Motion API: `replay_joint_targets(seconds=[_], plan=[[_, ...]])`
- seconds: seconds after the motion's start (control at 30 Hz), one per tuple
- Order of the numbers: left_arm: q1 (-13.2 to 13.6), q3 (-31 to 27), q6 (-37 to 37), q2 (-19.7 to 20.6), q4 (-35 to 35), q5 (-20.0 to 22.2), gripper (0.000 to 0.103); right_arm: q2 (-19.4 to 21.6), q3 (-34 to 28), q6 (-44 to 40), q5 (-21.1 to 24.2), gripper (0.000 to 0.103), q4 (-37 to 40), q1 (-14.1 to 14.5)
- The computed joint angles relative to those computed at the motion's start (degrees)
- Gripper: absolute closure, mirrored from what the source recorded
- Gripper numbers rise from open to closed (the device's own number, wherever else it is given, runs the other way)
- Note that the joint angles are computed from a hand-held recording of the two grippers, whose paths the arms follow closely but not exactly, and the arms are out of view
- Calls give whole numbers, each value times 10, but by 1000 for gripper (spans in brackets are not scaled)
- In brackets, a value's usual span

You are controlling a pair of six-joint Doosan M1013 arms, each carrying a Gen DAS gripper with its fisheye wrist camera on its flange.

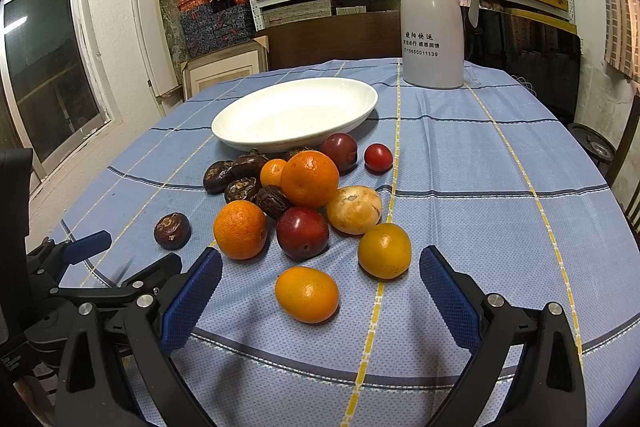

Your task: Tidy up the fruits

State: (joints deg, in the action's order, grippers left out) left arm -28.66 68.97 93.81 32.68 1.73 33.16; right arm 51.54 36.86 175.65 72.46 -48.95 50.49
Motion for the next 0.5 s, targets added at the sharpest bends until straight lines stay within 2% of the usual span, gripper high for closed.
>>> replay_joint_targets(seconds=[0.3, 0.4, 0.5], plan=[[1, 11, 28, 1, -26, 1, 4, 1, 0, -3, -13, 3, 10, -1], [7, -28, 66, 20, -64, 53, 4, 6, -12, -15, -3, 3, 32, -3], [11, -54, 89, 34, -74, 107, 4, -8, 13, -31, -35, 3, 86, -11]])
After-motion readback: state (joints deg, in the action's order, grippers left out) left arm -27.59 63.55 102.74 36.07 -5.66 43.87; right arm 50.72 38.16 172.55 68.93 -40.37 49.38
